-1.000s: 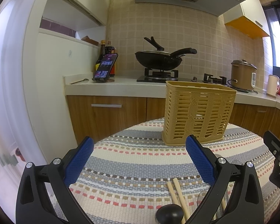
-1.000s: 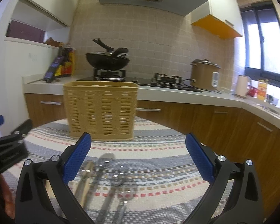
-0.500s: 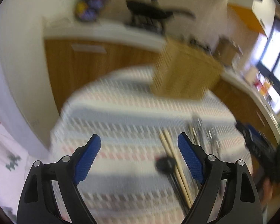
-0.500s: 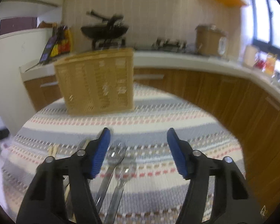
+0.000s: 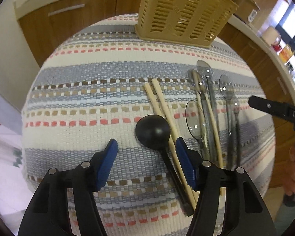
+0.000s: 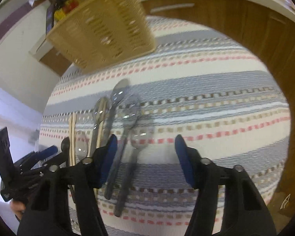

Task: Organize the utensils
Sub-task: 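Lower the left tool and grasp the black ladle by its handle, then lift the ladle with the left tool while the right tool grasps a clear plastic spoon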

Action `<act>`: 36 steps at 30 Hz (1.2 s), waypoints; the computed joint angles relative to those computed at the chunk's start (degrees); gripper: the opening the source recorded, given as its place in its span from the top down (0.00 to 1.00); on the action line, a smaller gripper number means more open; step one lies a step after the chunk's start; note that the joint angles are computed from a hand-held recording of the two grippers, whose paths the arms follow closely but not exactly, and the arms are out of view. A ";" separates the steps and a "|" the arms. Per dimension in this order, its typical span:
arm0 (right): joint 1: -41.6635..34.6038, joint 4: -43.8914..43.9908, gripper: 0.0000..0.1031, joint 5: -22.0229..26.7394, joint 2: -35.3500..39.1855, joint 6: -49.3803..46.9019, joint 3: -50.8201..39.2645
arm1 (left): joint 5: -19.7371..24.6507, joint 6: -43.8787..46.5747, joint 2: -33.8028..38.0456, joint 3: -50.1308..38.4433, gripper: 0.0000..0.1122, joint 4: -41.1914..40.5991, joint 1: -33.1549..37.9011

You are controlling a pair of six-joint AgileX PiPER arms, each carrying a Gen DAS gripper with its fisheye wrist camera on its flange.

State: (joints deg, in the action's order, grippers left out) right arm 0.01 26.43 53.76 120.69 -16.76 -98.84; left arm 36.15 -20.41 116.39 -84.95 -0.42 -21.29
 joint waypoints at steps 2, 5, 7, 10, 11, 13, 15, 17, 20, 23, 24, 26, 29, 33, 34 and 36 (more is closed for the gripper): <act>1.50 -1.49 0.55 -0.05 2.04 3.11 -3.02 | 1.20 -3.04 1.23 -1.92 0.52 4.01 -1.08; 3.30 -3.88 0.55 2.46 5.61 6.93 -9.57 | 3.31 -4.11 2.07 -3.91 0.68 8.23 -1.36; 4.84 -7.05 0.55 4.27 8.06 9.93 -13.92 | 3.36 1.53 0.87 -3.17 0.70 4.27 0.81; 6.66 -10.08 0.55 6.55 10.60 13.18 -18.31 | 2.89 12.50 -0.02 -2.11 0.71 -5.99 4.36; 7.15 -11.40 0.55 6.44 10.93 13.96 -18.87 | 3.16 14.48 -0.19 -1.99 0.71 -8.12 5.04; 8.59 -14.22 0.55 6.69 12.17 15.89 -20.70 | 3.83 18.47 -0.57 -1.62 0.72 -12.39 6.38; 9.85 -16.79 0.61 7.82 13.62 17.53 -23.29 | 5.08 20.32 -0.23 -2.32 0.72 -13.75 7.08; 11.33 -19.71 0.64 9.39 15.43 18.73 -26.48 | 7.02 21.07 0.59 -4.03 0.72 -14.16 7.40; 13.64 -24.50 0.71 10.09 17.17 20.28 -29.09 | 9.63 18.20 2.16 -7.34 0.69 -10.53 6.16; 14.50 -25.35 0.72 8.96 17.18 20.10 -28.43 | 12.14 15.23 3.73 -10.52 0.60 -6.96 4.03; 14.82 -25.70 0.73 8.28 16.92 19.93 -27.79 | 12.90 13.53 4.34 -11.64 0.58 -4.83 2.99; 15.59 -25.84 0.96 5.79 15.17 19.78 -24.45 | 14.43 8.74 5.66 -13.94 0.59 1.48 0.41; 14.38 -23.33 0.98 4.14 12.92 17.43 -21.77 | 14.75 3.75 6.60 -14.96 0.70 7.80 -1.72; 12.90 -20.06 0.98 -0.07 8.89 13.35 -15.83 | 9.11 3.74 4.69 -10.81 0.71 6.35 -1.15; 11.94 -17.53 0.98 -1.30 7.09 11.24 -12.88 | 6.51 5.23 3.12 -8.24 0.71 3.69 -0.51; 9.64 -11.33 0.98 -4.61 4.22 5.62 -7.30 | 1.78 5.74 0.55 -4.39 0.71 2.04 0.25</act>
State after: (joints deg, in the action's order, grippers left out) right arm 9.65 15.10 49.15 124.91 -11.13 -106.14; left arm 37.93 -14.67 116.95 -89.34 1.62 -21.04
